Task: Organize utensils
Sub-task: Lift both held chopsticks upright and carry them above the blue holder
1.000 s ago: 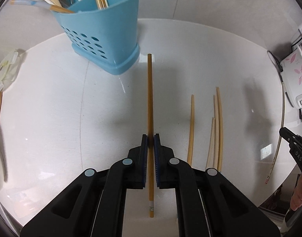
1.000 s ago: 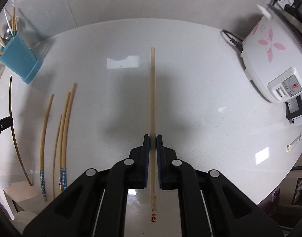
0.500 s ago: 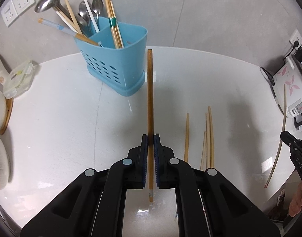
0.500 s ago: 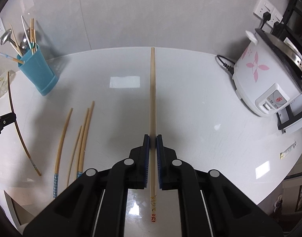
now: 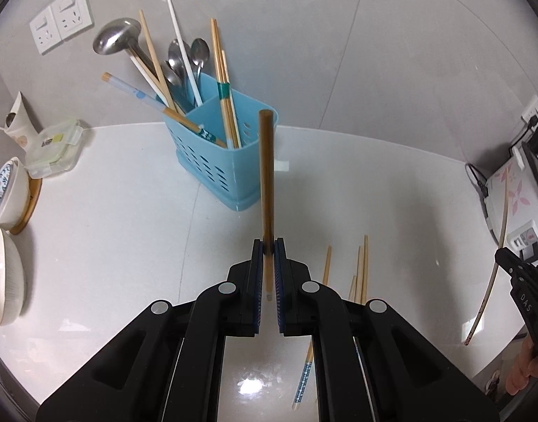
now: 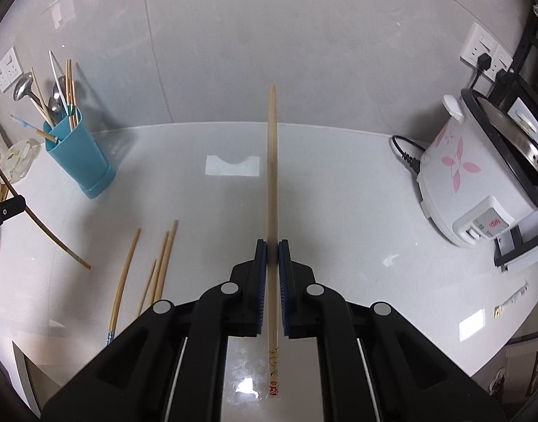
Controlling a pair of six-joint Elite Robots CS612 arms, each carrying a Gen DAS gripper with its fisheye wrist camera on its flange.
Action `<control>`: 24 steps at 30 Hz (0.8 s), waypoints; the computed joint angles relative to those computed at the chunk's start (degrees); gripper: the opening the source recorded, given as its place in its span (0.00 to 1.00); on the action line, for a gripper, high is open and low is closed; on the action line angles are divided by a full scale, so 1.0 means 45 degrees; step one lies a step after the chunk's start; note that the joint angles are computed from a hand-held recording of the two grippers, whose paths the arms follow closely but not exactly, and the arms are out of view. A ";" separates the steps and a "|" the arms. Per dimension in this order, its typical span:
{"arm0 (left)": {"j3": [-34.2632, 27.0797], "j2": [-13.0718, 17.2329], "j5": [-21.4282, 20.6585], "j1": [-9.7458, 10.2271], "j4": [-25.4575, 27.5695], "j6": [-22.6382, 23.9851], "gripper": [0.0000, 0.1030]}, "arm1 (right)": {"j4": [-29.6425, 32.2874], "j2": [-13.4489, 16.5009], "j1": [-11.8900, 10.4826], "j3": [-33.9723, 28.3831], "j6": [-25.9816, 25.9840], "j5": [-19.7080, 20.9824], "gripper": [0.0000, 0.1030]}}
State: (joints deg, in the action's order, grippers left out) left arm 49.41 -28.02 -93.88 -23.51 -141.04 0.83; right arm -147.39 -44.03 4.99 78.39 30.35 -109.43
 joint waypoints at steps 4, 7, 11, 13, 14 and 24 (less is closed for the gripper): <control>-0.0238 -0.0029 0.0156 -0.0002 0.0055 -0.0413 0.05 | -0.0201 0.0028 -0.0092 -0.0154 -0.0383 0.0090 0.06; -0.0261 -0.0145 0.0309 -0.0017 -0.0155 -0.0593 0.05 | -0.0384 0.0060 -0.0142 -0.0311 -0.0662 0.0024 0.06; -0.0387 -0.0288 0.0362 -0.0010 -0.0302 -0.0804 0.05 | -0.0706 0.0081 -0.0191 -0.0531 -0.1042 -0.0033 0.06; -0.0503 -0.0324 0.0390 0.0008 -0.0412 -0.0896 0.05 | -0.0852 0.0100 -0.0206 -0.0654 -0.1218 -0.0075 0.06; -0.0549 -0.0341 0.0333 0.0025 -0.0454 -0.0949 0.05 | -0.0903 0.0119 -0.0218 -0.0741 -0.1327 -0.0060 0.06; -0.1499 -0.0347 0.0536 0.0051 -0.0860 -0.1165 0.05 | -0.1420 0.0441 -0.0276 -0.1770 -0.2155 0.0111 0.06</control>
State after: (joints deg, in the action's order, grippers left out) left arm 42.66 -29.58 -91.47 -23.28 -144.91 -4.41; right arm -153.78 -42.04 3.75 70.43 20.65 -108.93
